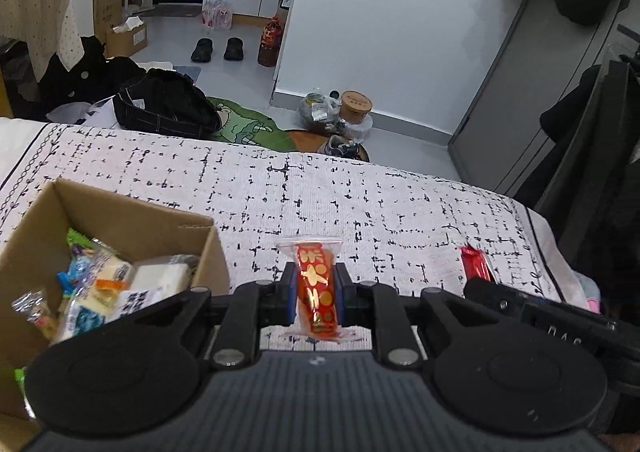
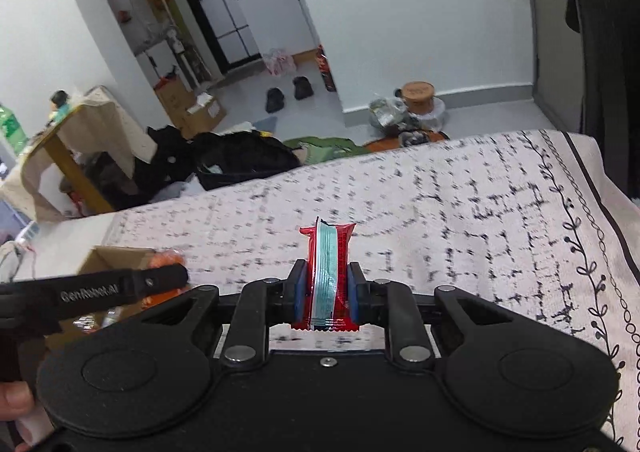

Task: Organize snacks
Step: 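Carry the orange candy and red bar over the cardboard box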

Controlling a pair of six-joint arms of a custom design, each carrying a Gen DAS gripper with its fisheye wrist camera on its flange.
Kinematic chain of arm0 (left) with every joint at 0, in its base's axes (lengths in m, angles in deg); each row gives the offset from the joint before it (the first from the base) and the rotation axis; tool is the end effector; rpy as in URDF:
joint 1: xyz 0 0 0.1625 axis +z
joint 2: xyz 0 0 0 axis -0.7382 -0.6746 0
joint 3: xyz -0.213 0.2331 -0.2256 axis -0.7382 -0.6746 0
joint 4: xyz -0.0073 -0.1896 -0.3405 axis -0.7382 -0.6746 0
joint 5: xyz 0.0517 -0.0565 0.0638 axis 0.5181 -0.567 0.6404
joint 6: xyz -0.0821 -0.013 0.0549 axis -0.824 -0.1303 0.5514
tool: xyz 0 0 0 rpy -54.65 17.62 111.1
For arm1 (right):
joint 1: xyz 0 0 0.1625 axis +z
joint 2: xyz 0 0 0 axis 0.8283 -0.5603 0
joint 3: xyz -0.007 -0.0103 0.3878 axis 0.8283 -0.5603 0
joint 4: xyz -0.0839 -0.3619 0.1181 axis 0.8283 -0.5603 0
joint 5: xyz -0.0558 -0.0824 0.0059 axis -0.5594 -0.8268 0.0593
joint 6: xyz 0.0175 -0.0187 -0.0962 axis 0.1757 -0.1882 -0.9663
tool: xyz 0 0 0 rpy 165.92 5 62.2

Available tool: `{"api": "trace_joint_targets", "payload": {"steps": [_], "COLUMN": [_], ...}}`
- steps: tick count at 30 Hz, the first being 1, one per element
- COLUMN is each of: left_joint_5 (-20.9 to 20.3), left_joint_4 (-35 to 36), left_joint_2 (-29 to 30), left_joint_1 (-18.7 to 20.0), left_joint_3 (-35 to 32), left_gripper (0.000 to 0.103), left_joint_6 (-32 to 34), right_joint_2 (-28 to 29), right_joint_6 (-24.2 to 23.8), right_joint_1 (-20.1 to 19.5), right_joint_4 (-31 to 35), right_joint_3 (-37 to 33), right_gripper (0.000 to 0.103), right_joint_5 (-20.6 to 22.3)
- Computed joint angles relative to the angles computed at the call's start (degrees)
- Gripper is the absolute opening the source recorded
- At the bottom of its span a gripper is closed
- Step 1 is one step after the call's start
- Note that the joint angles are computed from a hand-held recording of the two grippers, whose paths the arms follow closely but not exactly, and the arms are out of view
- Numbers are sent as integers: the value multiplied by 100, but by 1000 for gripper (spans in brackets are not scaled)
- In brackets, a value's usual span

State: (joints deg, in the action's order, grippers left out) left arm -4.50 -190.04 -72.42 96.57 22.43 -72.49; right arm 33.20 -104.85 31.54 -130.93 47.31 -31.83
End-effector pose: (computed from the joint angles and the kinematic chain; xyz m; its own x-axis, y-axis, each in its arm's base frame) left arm -0.2481 -0.5852 0.0355 -0.8329 0.1932 -0.5187 0.4608 0.7610 -0.4566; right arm 0.0800 -0.5360 0.1819 -0.8882 0.0484 0.4568 -0.3184 0.6520 -0.6881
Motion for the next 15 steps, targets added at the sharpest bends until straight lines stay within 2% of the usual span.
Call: {"api": "trace_joint_targets", "payload": {"steps": [4, 10, 15], "left_joint_5": [17, -19, 127], "left_joint_4": [-12, 22, 60], "left_joint_2": [-293, -717, -1040], "left_joint_1": [-56, -99, -119], "left_joint_3": [260, 575, 896], "left_gripper": [17, 17, 17], "left_joint_6": [-57, -277, -472], "right_joint_2": [-249, -331, -292], "right_joint_6": [418, 376, 289], "right_joint_1": [26, 161, 278], "right_joint_4": [480, 632, 666], "right_joint_3": [51, 88, 119], "right_gripper": [20, 20, 20], "right_joint_5": [337, 458, 548]}}
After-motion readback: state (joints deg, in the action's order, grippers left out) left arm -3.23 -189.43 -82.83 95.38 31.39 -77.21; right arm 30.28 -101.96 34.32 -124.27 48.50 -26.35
